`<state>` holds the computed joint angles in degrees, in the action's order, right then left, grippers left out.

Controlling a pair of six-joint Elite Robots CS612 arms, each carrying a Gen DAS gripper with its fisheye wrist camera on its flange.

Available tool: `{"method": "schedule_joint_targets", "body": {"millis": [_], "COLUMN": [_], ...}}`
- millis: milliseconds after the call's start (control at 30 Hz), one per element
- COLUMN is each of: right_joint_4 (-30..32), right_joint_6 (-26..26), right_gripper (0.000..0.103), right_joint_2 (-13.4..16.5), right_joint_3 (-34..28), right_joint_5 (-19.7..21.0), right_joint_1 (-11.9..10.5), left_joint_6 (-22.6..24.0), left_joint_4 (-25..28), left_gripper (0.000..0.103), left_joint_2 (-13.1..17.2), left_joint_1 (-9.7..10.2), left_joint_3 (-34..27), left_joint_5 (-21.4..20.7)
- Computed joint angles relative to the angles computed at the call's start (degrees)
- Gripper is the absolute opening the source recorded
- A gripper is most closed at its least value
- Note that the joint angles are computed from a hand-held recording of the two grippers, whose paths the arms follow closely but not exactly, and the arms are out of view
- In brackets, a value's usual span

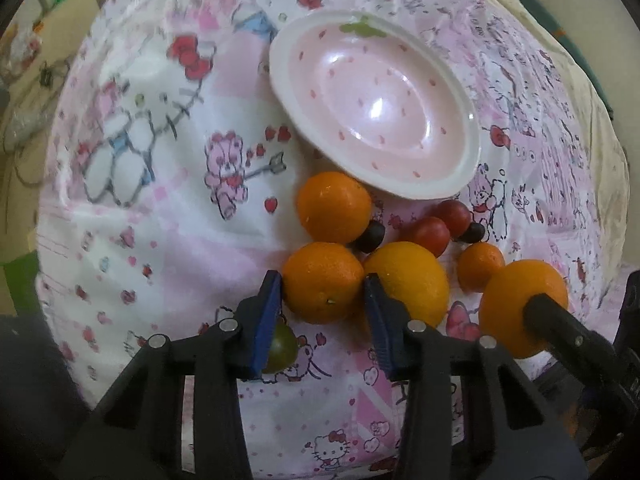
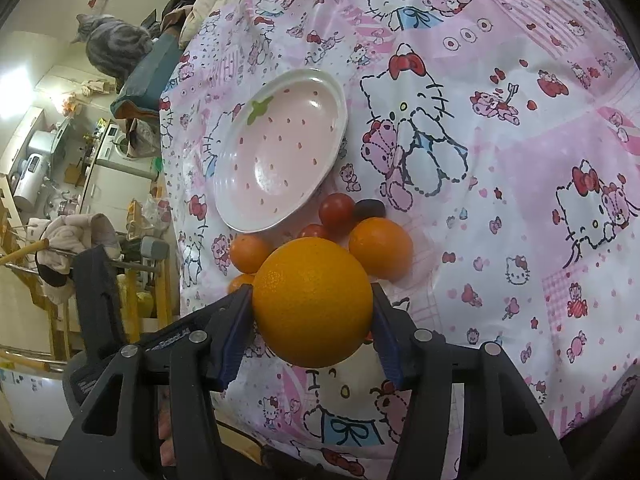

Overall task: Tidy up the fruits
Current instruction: 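Grasp the large orange with the right tool while the left tool grasps a mandarin, then place the large orange on the pink plate with the right tool while the left tool carries a mandarin there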

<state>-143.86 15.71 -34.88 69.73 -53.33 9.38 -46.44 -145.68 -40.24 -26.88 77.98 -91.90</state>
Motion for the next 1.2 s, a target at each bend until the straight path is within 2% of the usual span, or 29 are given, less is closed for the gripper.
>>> {"method": "schedule_joint_targets", "body": {"millis": [433, 633, 967, 1133, 1200], "right_joint_4": [-3.01, -2.34, 5.43, 10.55, 13.17], "right_joint_6": [-1.00, -1.81, -5.49, -7.28, -7.92], "right_gripper": [0.058, 0.058, 0.058, 0.058, 0.058], "right_joint_2": [-0.32, 1.04, 6.62, 10.70, 12.83], "right_joint_3": [0.04, -4.14, -16.36, -24.23, -28.20], "right_joint_5": [0.14, 1.38, 0.18, -0.13, -1.56], "right_joint_1": [0.01, -0.21, 0.27, 0.74, 1.12], "left_joint_6": [2.13, 2.95, 8.39, 11.01, 11.87], "left_joint_4": [-3.78, -4.35, 0.00, 3.39, 4.38], "left_gripper": [0.037, 0.037, 0.037, 0.037, 0.037], "left_joint_2": [-3.38, -3.90, -0.43, 1.92, 2.70], "left_joint_1": [-1.45, -1.27, 0.50, 1.16, 1.38], "left_joint_3": [3.25, 2.95, -5.03, -9.90, -11.40], "left_joint_5": [11.03, 12.70, 11.40, 11.25, 11.44]}}
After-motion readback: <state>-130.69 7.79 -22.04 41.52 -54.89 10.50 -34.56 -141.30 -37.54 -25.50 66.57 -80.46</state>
